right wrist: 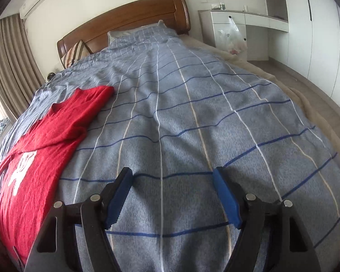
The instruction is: Fold small clothes
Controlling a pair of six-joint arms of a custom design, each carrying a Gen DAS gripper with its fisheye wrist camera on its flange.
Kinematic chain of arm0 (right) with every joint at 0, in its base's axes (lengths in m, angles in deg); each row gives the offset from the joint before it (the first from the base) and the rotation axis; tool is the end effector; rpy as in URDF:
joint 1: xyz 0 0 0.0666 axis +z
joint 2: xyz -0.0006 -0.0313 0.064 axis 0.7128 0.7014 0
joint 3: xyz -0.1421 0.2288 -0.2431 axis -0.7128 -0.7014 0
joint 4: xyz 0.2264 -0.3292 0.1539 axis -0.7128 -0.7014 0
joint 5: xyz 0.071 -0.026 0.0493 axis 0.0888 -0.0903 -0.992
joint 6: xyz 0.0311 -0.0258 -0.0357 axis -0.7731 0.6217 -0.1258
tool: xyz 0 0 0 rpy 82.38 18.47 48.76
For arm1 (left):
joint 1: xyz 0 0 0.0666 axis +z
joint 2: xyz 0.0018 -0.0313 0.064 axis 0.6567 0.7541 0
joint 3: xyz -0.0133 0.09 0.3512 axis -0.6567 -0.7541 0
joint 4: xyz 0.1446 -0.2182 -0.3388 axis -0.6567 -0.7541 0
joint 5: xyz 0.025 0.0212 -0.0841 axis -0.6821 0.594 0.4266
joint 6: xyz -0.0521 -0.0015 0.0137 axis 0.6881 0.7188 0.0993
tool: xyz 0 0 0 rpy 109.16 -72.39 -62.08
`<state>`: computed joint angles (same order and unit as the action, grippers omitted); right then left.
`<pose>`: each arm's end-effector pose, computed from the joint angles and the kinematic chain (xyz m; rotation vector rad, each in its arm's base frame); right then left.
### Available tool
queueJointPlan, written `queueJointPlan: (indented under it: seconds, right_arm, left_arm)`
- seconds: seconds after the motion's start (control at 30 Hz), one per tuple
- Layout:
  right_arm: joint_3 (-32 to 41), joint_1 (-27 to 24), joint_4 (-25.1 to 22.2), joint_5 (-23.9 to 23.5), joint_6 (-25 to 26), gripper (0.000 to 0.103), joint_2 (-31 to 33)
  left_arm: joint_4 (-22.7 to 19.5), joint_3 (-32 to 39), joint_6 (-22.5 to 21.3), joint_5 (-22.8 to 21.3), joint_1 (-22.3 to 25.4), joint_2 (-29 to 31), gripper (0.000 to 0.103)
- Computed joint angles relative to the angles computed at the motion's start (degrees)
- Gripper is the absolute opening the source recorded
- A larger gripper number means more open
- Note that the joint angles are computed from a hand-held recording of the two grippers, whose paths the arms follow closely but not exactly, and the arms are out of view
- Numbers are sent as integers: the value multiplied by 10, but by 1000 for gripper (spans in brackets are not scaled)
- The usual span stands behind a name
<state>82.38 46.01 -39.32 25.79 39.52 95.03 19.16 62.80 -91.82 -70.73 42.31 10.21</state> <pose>0.2968 -0.0092 0.4018 0.7905 2.1590 -0.0977 0.5173 0.0030 0.4082 0.2986 2.2920 -0.1591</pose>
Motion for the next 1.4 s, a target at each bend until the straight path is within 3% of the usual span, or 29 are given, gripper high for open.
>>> queueJointPlan:
  seconds: [0.13,0.57,0.63,0.73,0.8,0.87,0.97,1.1,1.2,1.3,1.33,1.37,1.4]
  right_arm:
    - [-9,7,16,7,12,85,3]
    - [-30,6,35,2,12,86,-21]
    - [-29,6,34,2,12,86,-21]
    - [-29,6,34,2,12,86,-21]
    - [-30,6,34,0,12,86,-22]
    - [-30,4,34,-3,13,86,-24]
    - [-31,5,36,-1,13,87,-25]
    - [-32,5,38,-1,14,87,-27]
    - [-32,5,37,-1,14,87,-27]
    - [-31,4,35,0,15,87,-26]
    - [-31,4,35,0,15,87,-26]
    - [-30,3,34,0,16,87,-25]
    - [-29,4,33,1,16,87,-24]
  left_arm:
    - [3,-1,-3,-4,0,1,103]
    - [-4,3,-6,-9,-2,4,103]
    - [-30,20,-9,-2,0,11,103]
    - [-90,72,0,80,30,28,102]
    - [-97,109,39,137,62,45,102]
    - [-131,180,75,164,94,94,102]
    - [-197,321,127,168,132,199,102]
    - [-320,539,134,122,155,357,100]
    - [-403,666,111,121,152,443,80]
    - [-434,698,78,106,136,469,63]
    - [-440,704,70,95,130,473,39]
    - [-443,706,64,87,126,475,6]
    - [-460,730,61,87,122,486,5]
